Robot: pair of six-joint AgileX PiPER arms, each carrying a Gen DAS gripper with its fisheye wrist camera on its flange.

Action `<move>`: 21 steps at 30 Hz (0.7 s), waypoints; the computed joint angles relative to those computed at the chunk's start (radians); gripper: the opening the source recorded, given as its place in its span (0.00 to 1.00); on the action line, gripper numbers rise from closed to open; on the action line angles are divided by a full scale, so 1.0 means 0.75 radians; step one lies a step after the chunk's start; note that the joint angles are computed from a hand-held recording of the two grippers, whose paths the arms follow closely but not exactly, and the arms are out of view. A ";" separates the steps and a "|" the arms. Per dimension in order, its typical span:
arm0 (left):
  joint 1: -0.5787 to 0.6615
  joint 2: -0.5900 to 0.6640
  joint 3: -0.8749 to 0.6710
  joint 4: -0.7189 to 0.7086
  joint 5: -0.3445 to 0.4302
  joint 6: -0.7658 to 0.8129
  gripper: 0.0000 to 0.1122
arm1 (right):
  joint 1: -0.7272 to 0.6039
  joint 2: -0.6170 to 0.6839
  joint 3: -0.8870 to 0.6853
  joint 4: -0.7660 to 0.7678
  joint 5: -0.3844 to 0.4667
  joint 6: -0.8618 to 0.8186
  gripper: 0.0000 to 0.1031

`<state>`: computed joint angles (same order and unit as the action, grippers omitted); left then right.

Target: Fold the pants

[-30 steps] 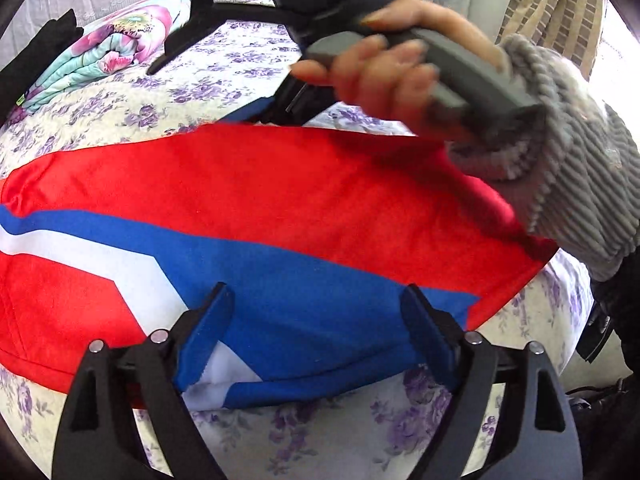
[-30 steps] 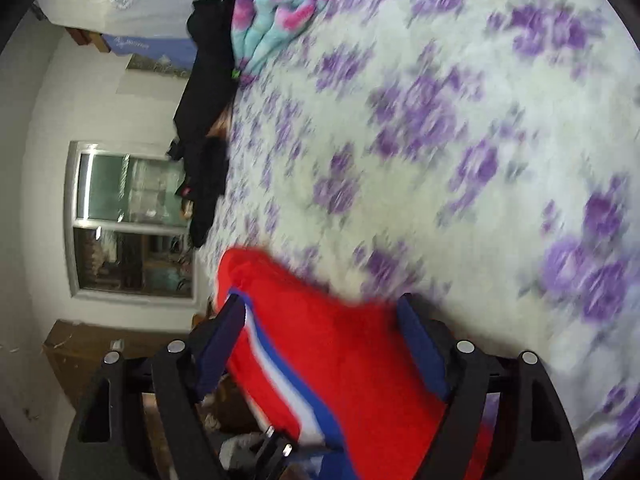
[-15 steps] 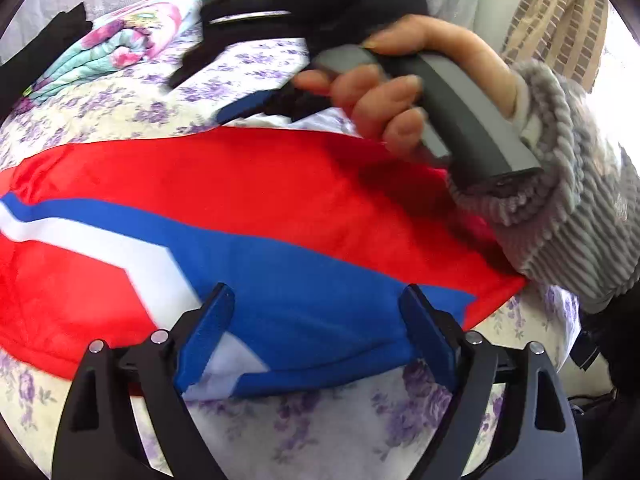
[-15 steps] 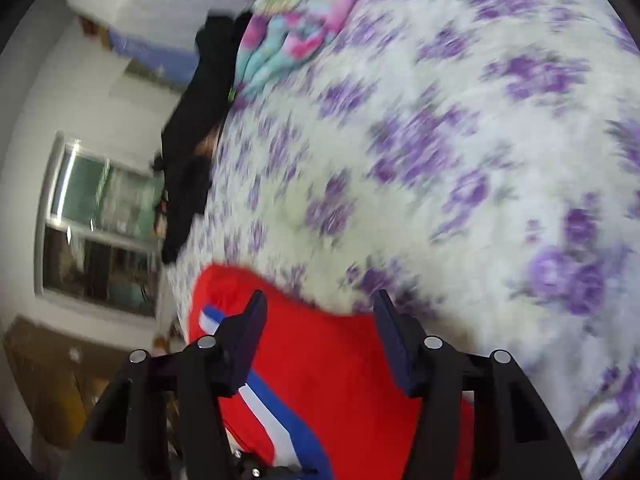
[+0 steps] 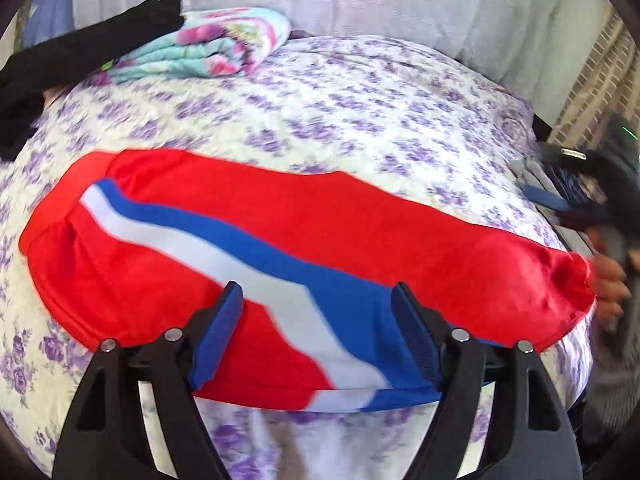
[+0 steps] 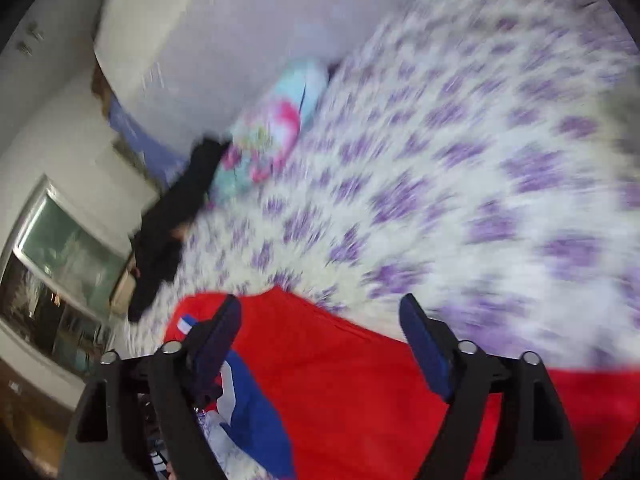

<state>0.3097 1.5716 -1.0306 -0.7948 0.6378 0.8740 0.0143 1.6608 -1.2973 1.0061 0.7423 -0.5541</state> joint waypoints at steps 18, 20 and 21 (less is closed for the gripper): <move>-0.883 0.025 -0.135 0.398 -0.165 -0.437 0.73 | -0.923 -0.417 1.092 0.662 0.304 -0.669 0.89; -0.890 0.055 -0.152 0.392 -0.145 -0.467 0.73 | -0.909 -0.376 1.075 0.742 0.325 -0.733 0.89; -0.887 0.074 -0.164 0.386 -0.131 -0.479 0.73 | -0.888 -0.349 1.062 0.775 0.321 -0.741 0.89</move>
<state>-0.3558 1.6270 -1.1536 -0.5054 0.5399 0.5149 -0.6515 1.3994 -0.5006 1.5875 0.9833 -1.1096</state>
